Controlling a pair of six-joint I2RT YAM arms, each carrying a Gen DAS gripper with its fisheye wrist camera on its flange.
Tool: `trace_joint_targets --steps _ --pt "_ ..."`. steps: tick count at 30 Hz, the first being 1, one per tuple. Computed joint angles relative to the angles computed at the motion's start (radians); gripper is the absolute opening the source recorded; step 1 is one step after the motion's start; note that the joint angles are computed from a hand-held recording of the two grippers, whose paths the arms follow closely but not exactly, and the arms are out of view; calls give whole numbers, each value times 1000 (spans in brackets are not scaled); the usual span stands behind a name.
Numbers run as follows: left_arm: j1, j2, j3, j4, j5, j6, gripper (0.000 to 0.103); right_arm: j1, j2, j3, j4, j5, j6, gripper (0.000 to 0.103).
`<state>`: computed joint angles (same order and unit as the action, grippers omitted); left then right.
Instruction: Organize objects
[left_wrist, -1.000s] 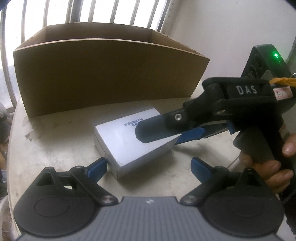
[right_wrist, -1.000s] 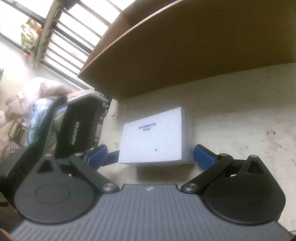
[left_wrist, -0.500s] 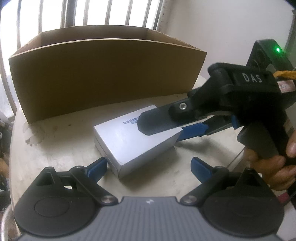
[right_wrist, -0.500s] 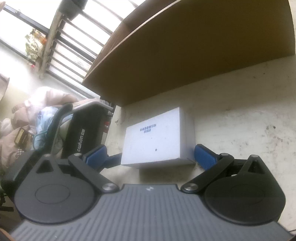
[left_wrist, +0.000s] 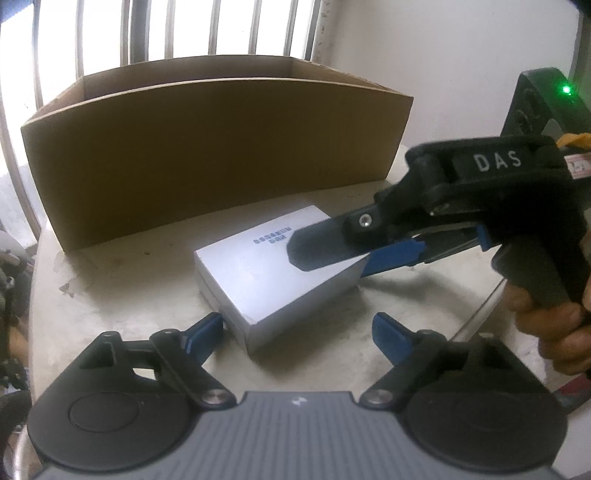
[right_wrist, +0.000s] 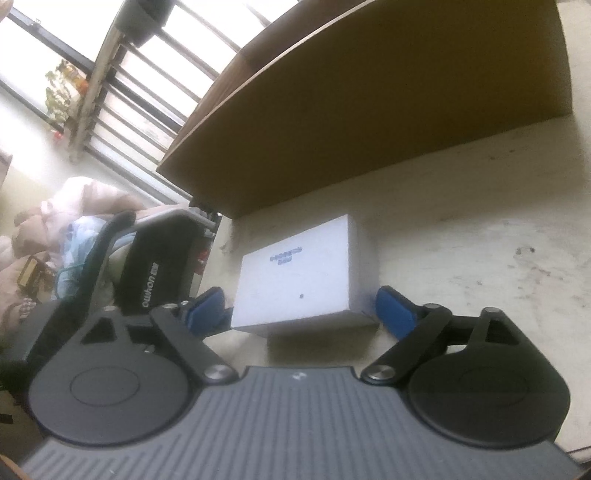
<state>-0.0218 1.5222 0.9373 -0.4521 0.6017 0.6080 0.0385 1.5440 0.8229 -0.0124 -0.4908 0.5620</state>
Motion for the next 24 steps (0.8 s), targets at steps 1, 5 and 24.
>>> trace_joint_targets --steps 1,5,24 --pt "-2 -8 -10 10 -7 -3 84 1 -5 -6 2 9 0 82" --pt "-15 -32 -41 51 -35 -40 77 -3 -20 -22 -1 30 -11 65" --pt "41 -33 -40 -18 5 34 72 -111 -115 -104 -53 -47 -127 49"
